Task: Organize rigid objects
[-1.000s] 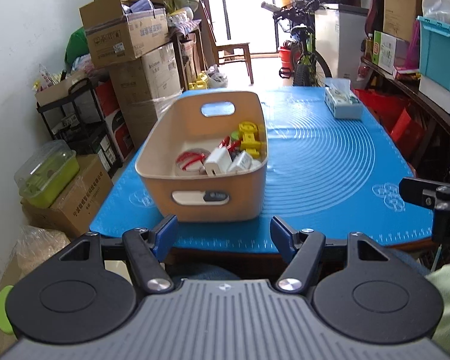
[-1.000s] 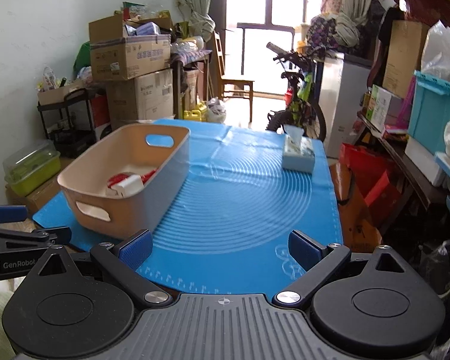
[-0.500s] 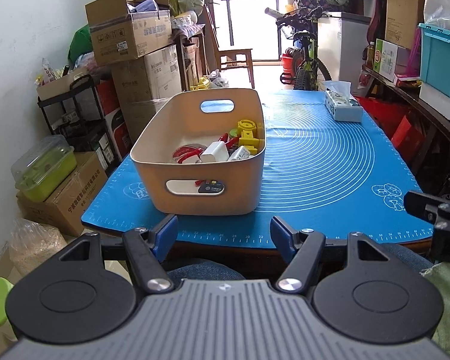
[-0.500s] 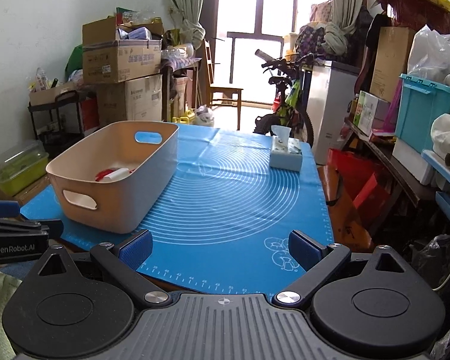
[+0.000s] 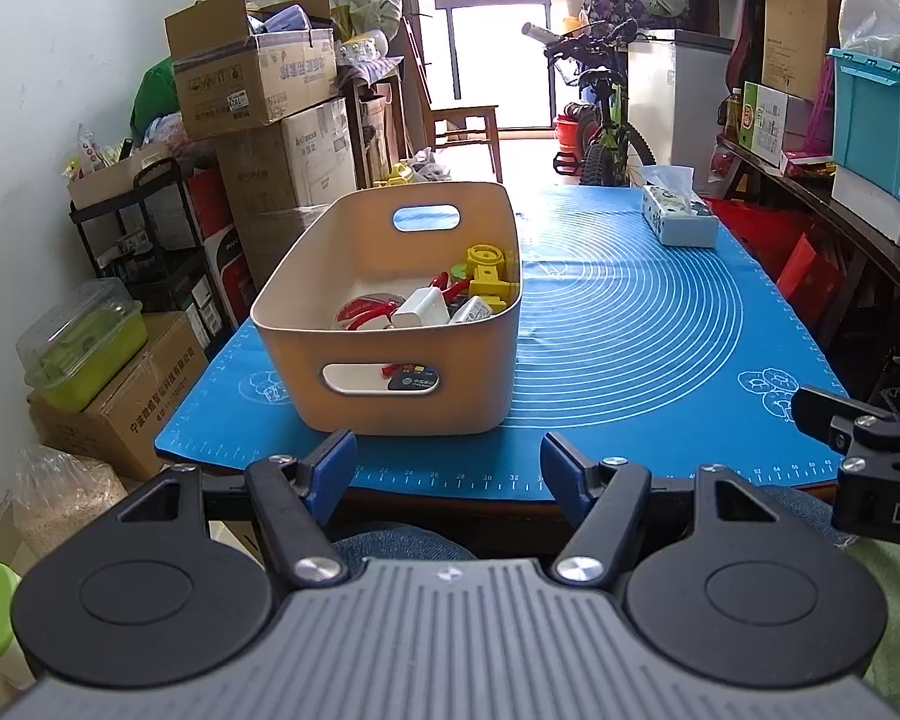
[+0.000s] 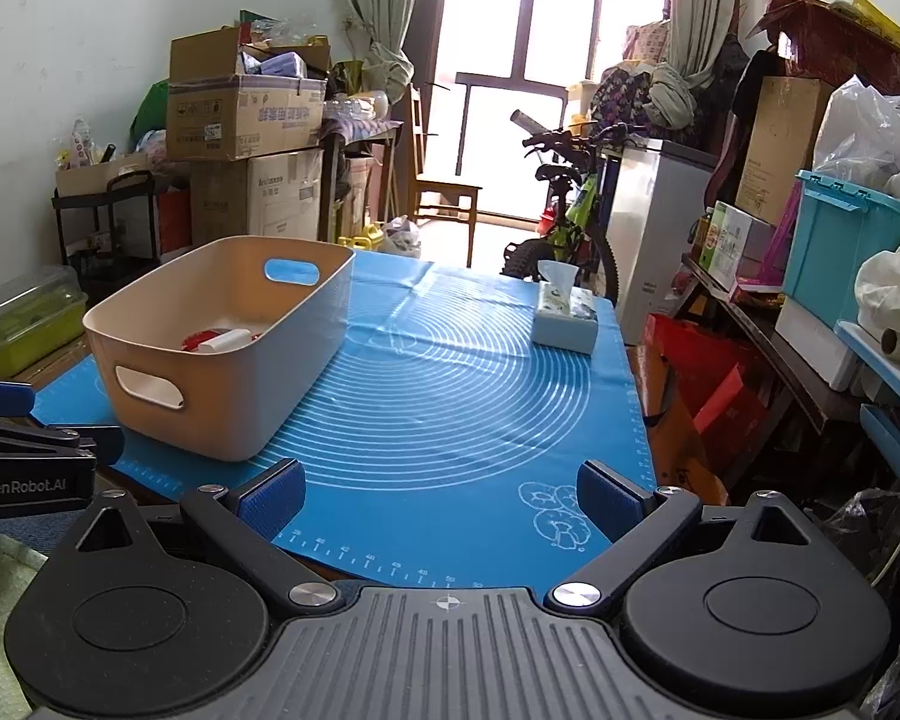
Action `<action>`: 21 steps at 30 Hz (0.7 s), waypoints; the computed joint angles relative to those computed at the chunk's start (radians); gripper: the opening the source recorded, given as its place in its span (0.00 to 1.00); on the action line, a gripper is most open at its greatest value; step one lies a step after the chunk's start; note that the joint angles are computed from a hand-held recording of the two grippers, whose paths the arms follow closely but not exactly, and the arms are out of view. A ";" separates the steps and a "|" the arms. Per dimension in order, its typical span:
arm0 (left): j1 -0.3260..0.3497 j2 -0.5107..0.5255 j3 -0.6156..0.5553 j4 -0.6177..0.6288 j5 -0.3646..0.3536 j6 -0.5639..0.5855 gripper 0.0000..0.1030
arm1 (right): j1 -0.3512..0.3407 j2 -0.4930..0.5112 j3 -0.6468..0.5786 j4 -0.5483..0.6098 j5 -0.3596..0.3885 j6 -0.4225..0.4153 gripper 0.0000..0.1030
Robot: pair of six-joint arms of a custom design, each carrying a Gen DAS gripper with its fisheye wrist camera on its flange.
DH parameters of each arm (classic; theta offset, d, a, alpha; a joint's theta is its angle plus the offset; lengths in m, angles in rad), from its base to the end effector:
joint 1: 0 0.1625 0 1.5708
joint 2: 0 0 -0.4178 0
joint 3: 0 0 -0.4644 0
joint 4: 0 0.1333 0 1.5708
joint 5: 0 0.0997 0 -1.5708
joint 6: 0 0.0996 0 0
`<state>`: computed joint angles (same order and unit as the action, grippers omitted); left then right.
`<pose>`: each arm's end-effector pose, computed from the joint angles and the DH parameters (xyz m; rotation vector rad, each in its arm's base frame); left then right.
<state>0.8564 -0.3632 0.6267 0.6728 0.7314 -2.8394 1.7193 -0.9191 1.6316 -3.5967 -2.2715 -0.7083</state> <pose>-0.3661 -0.7388 0.0773 0.8177 2.1541 -0.9409 0.1725 -0.6859 0.2681 0.2969 -1.9145 1.1933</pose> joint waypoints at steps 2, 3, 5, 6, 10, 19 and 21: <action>0.000 -0.001 0.001 -0.001 0.000 0.001 0.67 | 0.001 0.001 0.001 -0.010 0.000 -0.006 0.94; 0.000 0.000 0.000 0.000 -0.001 0.002 0.67 | 0.002 0.003 0.000 -0.013 -0.002 -0.009 0.94; 0.001 0.004 -0.008 0.005 -0.003 0.004 0.67 | 0.002 0.003 0.000 -0.012 -0.004 -0.008 0.94; 0.001 0.005 -0.009 0.007 -0.004 0.004 0.67 | 0.001 0.002 0.001 -0.012 -0.001 -0.004 0.94; 0.001 0.005 -0.009 0.007 -0.004 0.004 0.67 | 0.005 0.008 -0.001 -0.017 -0.009 0.000 0.94; 0.002 0.005 -0.008 0.005 -0.001 0.005 0.67 | 0.005 0.009 -0.002 -0.018 -0.011 0.000 0.94; 0.002 0.005 -0.009 0.007 0.000 0.005 0.67 | 0.006 0.009 -0.001 -0.021 -0.009 -0.001 0.94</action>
<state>0.8581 -0.3581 0.6180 0.6797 0.7317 -2.8343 1.7249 -0.9100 1.6307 -3.6176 -2.2808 -0.7092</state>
